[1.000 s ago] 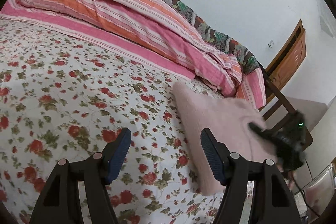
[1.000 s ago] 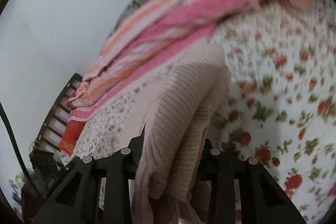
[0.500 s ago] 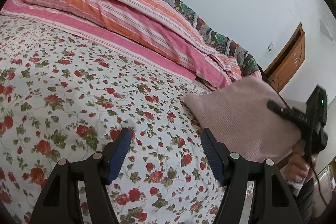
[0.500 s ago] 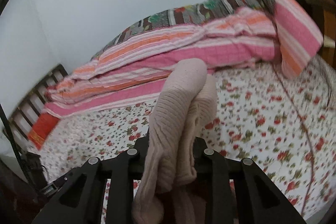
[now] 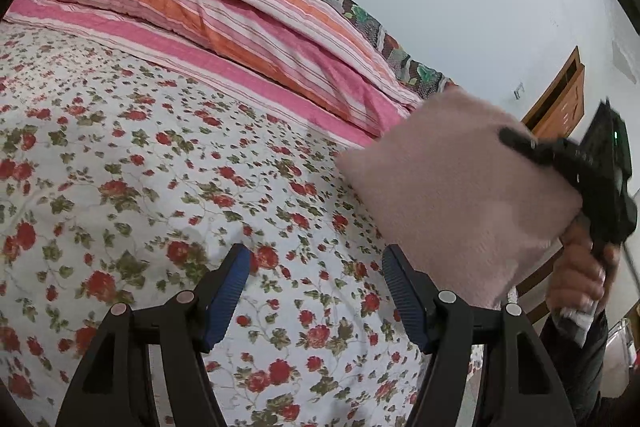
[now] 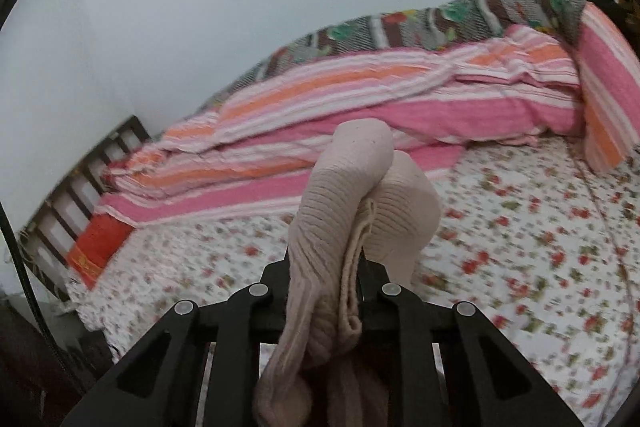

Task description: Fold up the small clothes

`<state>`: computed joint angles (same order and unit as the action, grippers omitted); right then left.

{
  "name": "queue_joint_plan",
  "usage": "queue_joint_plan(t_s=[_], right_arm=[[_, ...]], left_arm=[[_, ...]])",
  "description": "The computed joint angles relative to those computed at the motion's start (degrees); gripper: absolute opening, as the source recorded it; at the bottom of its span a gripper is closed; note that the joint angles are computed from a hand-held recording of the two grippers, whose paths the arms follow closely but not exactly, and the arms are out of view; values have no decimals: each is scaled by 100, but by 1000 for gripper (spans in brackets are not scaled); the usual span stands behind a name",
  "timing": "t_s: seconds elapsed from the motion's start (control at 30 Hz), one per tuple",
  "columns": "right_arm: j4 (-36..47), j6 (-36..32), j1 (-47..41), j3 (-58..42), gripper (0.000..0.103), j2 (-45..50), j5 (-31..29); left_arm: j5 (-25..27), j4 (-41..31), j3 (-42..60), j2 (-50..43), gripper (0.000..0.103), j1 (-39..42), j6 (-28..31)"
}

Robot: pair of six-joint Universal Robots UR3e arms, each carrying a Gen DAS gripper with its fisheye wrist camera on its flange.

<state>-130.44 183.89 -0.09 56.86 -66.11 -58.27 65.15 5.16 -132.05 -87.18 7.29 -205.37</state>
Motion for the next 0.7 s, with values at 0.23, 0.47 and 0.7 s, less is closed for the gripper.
queue_joint_plan(t_s=[0.23, 0.47, 0.7], right_arm=[[-1264, 1064, -132, -37, 21, 914, 1163], [-1188, 122, -272, 1079, 22, 1140, -167], [-1618, -817, -578, 2324, 40, 283, -199]], left_arm=[[146, -243, 33, -19, 66, -16, 206], [153, -527, 448, -640, 65, -535, 668], [1249, -808, 1352, -1410, 62, -1808, 909]])
